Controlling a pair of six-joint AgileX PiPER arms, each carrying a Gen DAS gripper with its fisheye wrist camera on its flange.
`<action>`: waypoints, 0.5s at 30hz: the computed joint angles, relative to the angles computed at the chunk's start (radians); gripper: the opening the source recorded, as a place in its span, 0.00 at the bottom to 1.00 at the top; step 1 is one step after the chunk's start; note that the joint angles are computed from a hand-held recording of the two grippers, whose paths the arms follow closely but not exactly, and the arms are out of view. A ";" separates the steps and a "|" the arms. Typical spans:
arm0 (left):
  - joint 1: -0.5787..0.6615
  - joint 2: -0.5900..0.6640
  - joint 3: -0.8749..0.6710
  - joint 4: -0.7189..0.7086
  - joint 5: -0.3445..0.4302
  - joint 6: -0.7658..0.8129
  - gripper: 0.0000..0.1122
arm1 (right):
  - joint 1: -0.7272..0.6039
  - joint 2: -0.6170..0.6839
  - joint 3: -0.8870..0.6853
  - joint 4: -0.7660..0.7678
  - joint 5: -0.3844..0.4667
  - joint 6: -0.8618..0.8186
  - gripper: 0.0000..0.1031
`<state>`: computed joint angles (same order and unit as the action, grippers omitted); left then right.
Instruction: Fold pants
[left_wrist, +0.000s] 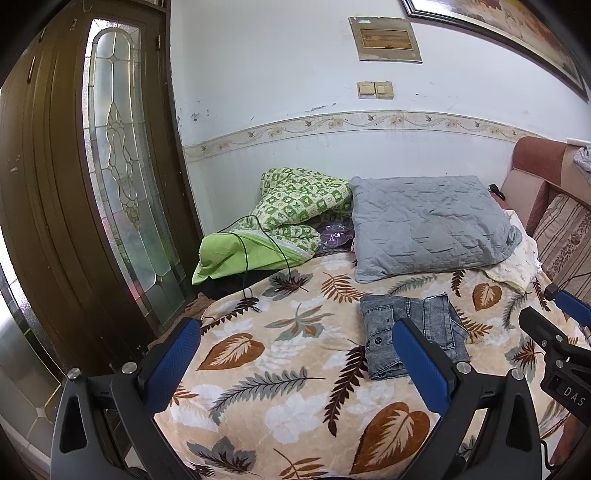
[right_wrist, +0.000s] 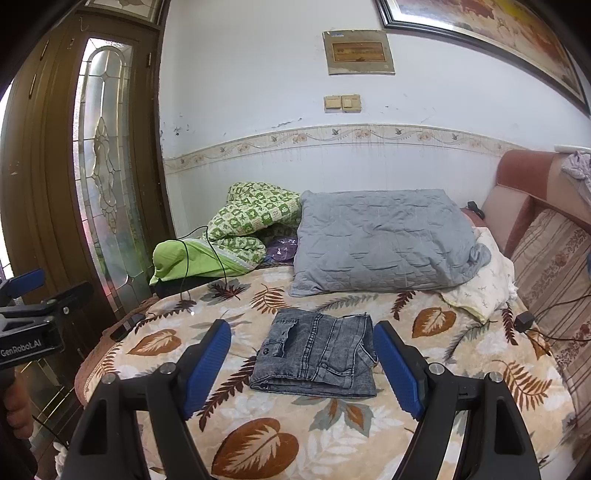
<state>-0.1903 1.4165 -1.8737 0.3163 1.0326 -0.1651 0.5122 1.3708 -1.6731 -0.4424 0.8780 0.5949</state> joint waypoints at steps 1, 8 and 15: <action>0.008 -0.002 0.006 -0.007 -0.005 0.002 0.92 | 0.008 0.002 -0.002 -0.010 0.003 0.005 0.80; 0.100 0.026 0.037 -0.106 -0.062 0.057 0.92 | 0.035 0.060 -0.041 -0.039 0.027 0.019 0.80; 0.177 0.072 0.063 -0.171 -0.121 0.117 0.92 | 0.041 0.151 -0.115 -0.055 0.026 0.040 0.80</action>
<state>-0.0128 1.4885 -1.8112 0.1455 0.9117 -0.0481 0.5536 1.5223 -1.7880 -0.4979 0.9042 0.6350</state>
